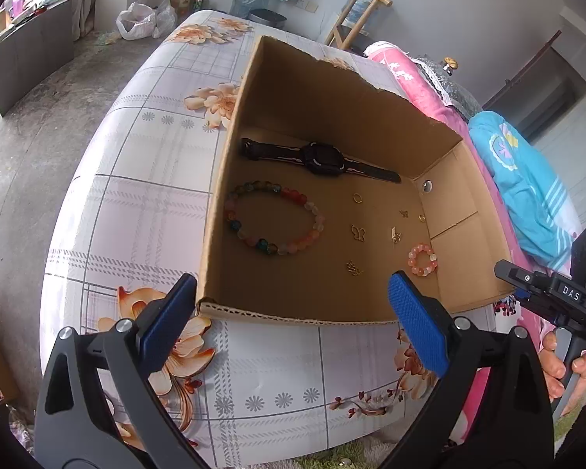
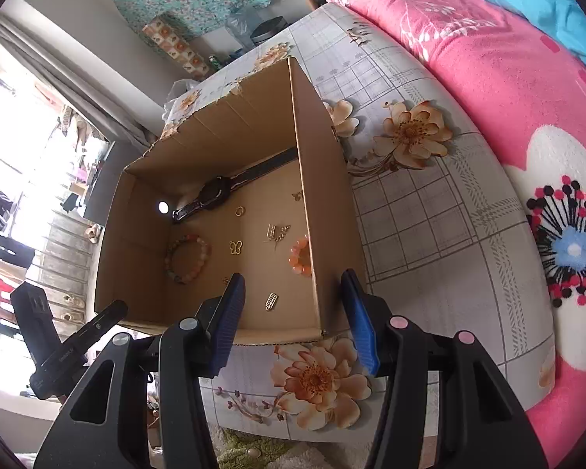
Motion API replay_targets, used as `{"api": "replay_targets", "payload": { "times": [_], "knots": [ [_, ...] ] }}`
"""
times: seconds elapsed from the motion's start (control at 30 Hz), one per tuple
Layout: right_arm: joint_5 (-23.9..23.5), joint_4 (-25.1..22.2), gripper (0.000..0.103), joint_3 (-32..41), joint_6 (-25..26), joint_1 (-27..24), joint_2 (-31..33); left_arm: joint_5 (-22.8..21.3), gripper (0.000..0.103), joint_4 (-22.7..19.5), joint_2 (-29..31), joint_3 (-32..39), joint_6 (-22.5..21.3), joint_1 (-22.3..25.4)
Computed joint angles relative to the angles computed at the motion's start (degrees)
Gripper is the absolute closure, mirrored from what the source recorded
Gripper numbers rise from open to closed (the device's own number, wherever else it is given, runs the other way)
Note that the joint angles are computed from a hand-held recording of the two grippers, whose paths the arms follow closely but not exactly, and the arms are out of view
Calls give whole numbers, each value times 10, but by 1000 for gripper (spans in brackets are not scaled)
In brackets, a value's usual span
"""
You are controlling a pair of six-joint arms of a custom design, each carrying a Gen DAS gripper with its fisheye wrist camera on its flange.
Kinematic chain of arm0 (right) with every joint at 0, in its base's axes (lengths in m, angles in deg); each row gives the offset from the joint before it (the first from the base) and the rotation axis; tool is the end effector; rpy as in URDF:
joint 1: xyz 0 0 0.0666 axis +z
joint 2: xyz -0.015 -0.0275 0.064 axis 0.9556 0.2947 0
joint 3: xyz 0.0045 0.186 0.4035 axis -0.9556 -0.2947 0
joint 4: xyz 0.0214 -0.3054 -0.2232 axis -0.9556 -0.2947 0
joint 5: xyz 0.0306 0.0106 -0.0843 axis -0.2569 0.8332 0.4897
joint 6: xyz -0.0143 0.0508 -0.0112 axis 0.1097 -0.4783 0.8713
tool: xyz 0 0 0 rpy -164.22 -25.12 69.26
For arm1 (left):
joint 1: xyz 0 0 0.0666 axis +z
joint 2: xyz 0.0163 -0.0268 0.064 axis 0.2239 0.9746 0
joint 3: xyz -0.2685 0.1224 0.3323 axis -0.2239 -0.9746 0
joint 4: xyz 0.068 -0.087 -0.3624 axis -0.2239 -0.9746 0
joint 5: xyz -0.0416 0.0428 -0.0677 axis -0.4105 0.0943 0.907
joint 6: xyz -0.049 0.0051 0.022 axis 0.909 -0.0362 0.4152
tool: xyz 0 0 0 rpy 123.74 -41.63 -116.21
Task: Organize jewelry
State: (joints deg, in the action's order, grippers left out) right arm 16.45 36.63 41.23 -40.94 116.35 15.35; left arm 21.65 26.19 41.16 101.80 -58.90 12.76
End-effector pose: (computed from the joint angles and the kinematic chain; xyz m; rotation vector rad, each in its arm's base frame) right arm 0.2846 0.2571 0.4048 0.7917 2.4690 0.4949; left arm 0.4192 -0.0203 0.3711 0.4054 2.6065 -0.6860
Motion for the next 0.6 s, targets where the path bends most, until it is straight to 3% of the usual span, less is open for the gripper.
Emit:
{"api": "replay_targets", "payload": {
  "times": [0.6],
  "knots": [
    [12,-9,52,-4,-13,11,-6,3,10,-10,-13,-14,-14,4]
  ]
}}
